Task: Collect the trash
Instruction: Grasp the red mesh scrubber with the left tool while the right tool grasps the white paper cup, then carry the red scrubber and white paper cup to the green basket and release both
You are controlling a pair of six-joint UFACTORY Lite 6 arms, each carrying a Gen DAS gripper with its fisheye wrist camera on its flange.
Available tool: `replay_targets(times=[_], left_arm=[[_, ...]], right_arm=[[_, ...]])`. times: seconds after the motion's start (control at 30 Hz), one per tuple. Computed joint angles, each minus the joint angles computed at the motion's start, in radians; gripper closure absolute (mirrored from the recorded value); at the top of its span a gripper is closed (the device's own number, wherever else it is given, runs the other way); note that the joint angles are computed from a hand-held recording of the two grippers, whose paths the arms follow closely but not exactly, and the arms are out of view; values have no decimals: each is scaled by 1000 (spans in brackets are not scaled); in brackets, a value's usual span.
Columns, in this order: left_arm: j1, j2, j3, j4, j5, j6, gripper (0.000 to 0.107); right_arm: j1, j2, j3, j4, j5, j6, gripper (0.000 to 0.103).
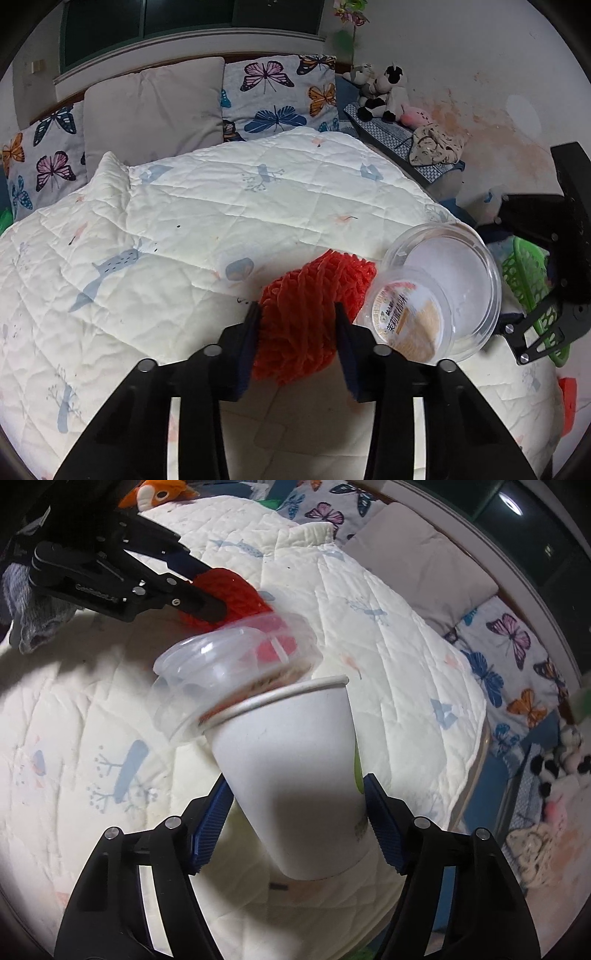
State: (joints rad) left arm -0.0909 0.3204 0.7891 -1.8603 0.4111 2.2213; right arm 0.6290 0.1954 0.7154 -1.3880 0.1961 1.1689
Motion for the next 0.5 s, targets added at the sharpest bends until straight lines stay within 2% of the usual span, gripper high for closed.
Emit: replay_targets(times=[0.17, 0.4, 0.5], left_arm=[[-15, -112, -98, -96, -30, 63, 76], [8, -344, -255, -10, -23, -64, 76], [12, -467, -324, 77, -19, -164, 76]], right_arm=[[32, -84, -81, -53, 20, 165, 35], [150, -261, -222, -27, 89, 333, 35], [207, -356, -284, 29, 120, 378, 35]])
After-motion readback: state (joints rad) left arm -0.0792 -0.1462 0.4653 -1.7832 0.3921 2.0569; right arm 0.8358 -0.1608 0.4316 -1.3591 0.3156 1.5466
